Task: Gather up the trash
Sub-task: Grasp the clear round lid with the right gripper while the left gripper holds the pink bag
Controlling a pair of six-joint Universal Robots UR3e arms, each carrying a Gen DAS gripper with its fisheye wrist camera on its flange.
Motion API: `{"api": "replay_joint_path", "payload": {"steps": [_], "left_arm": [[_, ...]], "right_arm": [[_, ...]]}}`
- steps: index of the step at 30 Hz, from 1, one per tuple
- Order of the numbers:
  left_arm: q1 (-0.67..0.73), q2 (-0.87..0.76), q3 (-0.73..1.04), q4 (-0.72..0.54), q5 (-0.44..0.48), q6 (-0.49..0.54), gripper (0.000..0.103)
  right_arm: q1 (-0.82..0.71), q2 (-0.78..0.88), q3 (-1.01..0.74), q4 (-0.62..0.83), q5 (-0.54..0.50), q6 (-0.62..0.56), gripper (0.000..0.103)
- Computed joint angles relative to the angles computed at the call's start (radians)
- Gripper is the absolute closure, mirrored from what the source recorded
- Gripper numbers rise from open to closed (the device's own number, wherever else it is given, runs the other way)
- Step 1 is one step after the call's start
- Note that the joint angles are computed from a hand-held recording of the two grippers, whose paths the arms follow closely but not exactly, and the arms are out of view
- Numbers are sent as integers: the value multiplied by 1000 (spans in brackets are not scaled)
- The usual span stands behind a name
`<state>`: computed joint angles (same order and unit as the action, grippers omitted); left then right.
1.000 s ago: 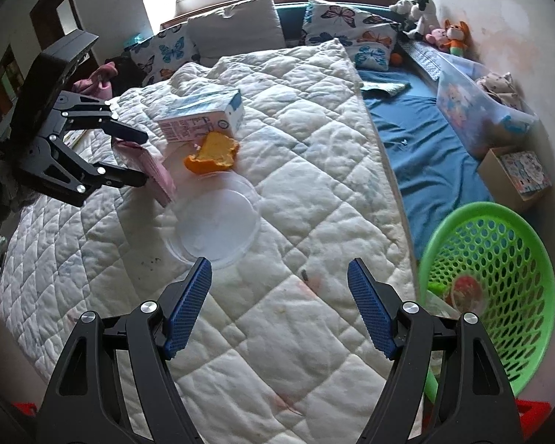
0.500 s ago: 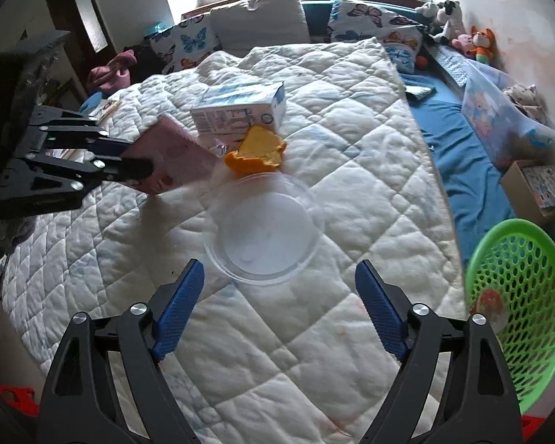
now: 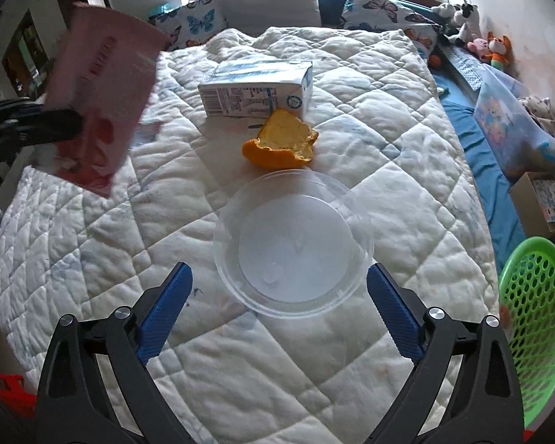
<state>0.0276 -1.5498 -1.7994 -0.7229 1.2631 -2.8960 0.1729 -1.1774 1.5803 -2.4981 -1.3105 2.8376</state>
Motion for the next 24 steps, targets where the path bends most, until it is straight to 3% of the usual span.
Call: {"api": "replay_joint_path", "payload": {"steps": [16, 24], "left_arm": [[32, 79, -88, 6, -26, -23, 89], [13, 75, -87, 11, -24, -46, 89]], "right_arm": [[7, 97, -80, -7, -22, 56, 9], [-1, 45, -17, -35, -6, 53, 13]]}}
